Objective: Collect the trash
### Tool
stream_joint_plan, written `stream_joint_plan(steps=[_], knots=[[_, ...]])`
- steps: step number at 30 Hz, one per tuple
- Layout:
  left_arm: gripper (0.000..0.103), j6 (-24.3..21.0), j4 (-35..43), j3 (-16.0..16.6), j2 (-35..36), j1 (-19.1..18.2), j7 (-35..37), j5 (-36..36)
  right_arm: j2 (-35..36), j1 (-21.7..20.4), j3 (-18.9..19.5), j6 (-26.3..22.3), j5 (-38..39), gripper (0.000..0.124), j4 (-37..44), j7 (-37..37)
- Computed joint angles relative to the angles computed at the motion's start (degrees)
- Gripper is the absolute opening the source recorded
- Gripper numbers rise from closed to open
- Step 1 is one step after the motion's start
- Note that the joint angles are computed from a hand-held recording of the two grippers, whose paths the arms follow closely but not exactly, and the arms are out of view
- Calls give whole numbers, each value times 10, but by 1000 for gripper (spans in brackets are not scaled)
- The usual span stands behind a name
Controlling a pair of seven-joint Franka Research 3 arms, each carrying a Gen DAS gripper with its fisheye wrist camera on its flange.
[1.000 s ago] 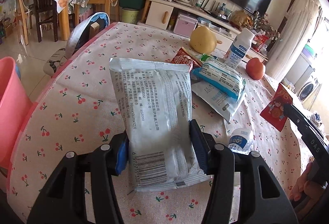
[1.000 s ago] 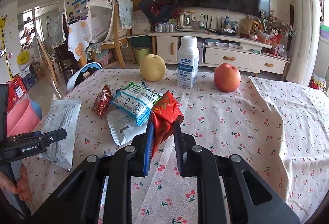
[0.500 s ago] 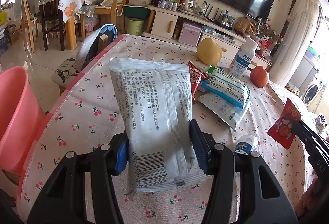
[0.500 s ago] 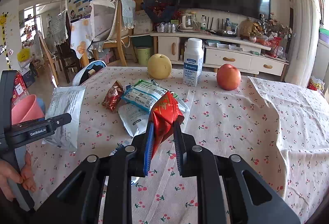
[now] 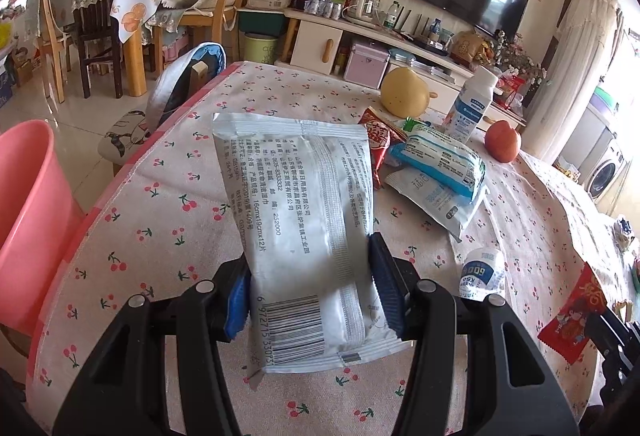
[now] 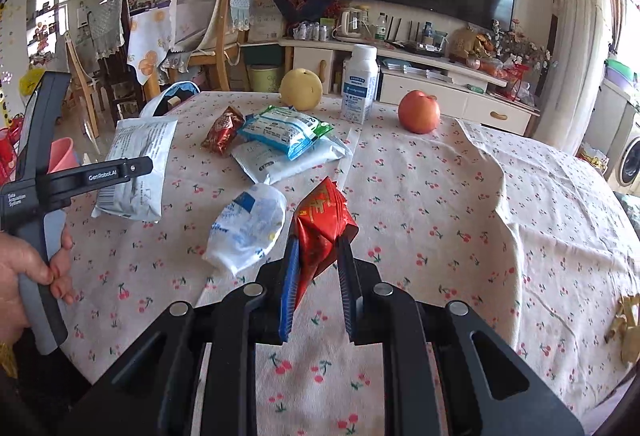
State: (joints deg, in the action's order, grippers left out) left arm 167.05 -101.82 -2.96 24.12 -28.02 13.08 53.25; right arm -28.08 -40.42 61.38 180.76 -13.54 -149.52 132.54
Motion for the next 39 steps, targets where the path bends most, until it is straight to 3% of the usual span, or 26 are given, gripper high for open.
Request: stream_joint_plan(steps=[4, 11, 15, 20, 39], knots=[[55, 7, -6, 12, -3, -15, -22, 35, -34, 81, -63, -17, 13, 20, -39, 3], [55, 7, -20, 18, -23, -35, -85, 136, -55, 173, -141, -18, 27, 20, -86, 22], [55, 2, -36, 5, -41, -30, -127, 200, -71, 195, -152, -16, 31, 20, -95, 26], [55, 12, -80, -24, -75, -2, -170, 227, -72, 229, -174, -5, 47, 20, -109, 26], [52, 27, -151, -86, -146, 56, -299, 340, -100, 263, -183, 0, 88, 20, -130, 16]])
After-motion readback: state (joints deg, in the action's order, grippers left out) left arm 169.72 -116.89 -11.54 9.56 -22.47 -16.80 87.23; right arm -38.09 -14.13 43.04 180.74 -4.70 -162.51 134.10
